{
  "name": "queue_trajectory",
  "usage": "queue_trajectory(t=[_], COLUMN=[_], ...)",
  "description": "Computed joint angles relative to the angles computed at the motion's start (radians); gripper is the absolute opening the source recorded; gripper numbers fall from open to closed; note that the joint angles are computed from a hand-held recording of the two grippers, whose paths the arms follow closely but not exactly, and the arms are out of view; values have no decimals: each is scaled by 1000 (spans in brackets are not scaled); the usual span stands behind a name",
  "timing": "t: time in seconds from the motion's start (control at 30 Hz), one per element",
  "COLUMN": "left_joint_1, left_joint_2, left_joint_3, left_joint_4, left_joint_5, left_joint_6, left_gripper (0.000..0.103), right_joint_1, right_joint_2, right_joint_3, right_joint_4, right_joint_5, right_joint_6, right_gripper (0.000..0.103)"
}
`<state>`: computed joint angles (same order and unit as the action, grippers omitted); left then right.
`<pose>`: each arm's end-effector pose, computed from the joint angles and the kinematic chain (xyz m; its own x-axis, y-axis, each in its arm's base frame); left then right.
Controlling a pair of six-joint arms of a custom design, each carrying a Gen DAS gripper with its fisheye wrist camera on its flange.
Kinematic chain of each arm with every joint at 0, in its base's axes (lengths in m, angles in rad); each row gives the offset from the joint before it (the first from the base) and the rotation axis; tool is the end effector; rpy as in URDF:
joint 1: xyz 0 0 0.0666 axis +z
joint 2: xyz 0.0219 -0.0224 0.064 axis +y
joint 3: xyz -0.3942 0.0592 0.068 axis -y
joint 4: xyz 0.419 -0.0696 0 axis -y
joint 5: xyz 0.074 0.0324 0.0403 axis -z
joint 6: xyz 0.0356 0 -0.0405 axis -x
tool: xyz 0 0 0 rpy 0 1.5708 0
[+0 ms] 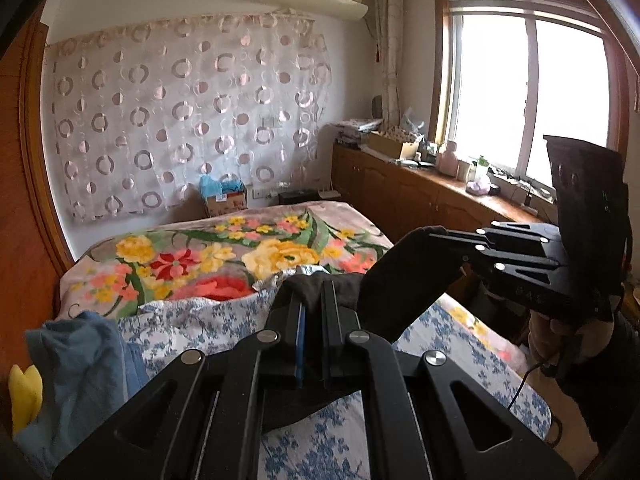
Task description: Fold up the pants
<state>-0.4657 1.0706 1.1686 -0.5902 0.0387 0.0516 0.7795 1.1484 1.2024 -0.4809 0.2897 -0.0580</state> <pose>0.3619 -0.1839 0.4982 -0.4464 0.1667 -0.8792 0.4568 0.8873 -0.0637 0.3197 0.3011 0.4957 -0.3223 -0.2405 -0.9156 -0.4708 0.8798 -0.0653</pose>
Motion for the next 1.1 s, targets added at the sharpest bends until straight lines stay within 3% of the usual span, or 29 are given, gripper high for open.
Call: queue_trajectory(t=[0.33,0.57,1.1], left_joint_1=[-35,-98,-232], left_joint_2=[-88,-212,-369], left_joint_3=[-83,-219,-339], left_joint_4=[-48,-102,-192], left_joint_5=[-5,24,-45], left_joint_6=[29,129,193], left_gripper=[7,7,7], right_joint_1=[53,121,274], right_joint_2=[-45,-118,-213], right_joint_3=[-3,-68,-90], right_joint_4=[-101,-196,-385], right_joint_5=[26,36,127], right_joint_6=[-39,-134,-317], right_gripper=[5,5,6])
